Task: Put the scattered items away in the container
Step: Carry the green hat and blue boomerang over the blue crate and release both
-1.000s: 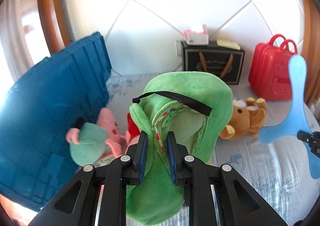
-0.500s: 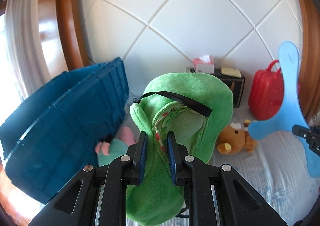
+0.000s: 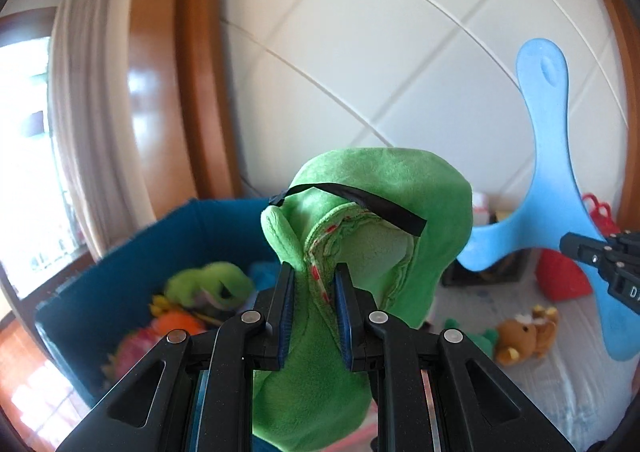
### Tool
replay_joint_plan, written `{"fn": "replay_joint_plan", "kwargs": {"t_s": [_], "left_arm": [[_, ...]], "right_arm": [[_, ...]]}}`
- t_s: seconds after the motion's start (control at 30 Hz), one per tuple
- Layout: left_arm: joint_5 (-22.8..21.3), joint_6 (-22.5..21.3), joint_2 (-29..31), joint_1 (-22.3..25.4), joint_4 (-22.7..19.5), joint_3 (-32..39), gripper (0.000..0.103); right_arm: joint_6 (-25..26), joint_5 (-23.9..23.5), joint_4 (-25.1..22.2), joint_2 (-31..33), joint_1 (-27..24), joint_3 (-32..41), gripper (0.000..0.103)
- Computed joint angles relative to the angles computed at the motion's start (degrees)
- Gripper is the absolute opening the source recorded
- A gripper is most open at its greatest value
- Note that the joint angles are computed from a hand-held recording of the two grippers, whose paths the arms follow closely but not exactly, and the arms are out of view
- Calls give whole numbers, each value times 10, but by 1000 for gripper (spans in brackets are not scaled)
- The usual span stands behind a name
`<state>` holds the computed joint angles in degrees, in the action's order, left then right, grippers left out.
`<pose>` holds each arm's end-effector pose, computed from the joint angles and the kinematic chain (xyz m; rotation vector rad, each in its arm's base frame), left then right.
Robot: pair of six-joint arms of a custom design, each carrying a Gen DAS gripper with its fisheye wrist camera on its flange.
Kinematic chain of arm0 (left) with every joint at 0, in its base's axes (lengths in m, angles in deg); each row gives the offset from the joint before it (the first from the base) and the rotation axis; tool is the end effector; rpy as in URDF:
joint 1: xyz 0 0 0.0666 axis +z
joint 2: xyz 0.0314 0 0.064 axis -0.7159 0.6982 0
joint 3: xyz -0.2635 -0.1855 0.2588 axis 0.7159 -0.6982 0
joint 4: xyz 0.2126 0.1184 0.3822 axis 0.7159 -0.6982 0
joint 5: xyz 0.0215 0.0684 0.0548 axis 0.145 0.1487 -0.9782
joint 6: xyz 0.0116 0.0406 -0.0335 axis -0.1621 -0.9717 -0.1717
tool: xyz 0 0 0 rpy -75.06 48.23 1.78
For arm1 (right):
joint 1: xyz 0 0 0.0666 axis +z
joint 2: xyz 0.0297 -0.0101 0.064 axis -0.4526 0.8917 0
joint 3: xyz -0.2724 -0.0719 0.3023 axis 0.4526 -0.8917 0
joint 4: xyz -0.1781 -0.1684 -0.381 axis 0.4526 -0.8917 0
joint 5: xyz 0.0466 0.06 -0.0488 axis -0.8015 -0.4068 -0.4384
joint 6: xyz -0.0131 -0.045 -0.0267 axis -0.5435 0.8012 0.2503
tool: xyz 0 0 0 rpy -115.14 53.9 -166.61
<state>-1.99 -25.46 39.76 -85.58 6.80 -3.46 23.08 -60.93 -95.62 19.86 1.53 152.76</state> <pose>0.3731 -0.2848 0.6084 0.1260 1.9075 0.0641 0.3572 0.1840 0.5467 -0.2455 2.0131 0.1568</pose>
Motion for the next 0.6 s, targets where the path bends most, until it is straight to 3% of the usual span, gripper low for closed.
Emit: {"fn": "replay_joint_plan", "kwargs": {"t_s": [0.2, 0.33, 0.47, 0.6], "left_arm": [[34, -62, -37, 126, 17, 0, 19], [82, -74, -44, 210, 6, -9, 19], [143, -75, -44, 284, -5, -27, 18], [185, -75, -44, 334, -19, -41, 19]], "right_arm": [[-13, 38, 33, 102, 95, 111, 9], [-14, 39, 38, 174, 139, 187, 9], [-10, 26, 16, 259, 169, 274, 9], [-17, 7, -42, 343, 185, 364, 9]]}}
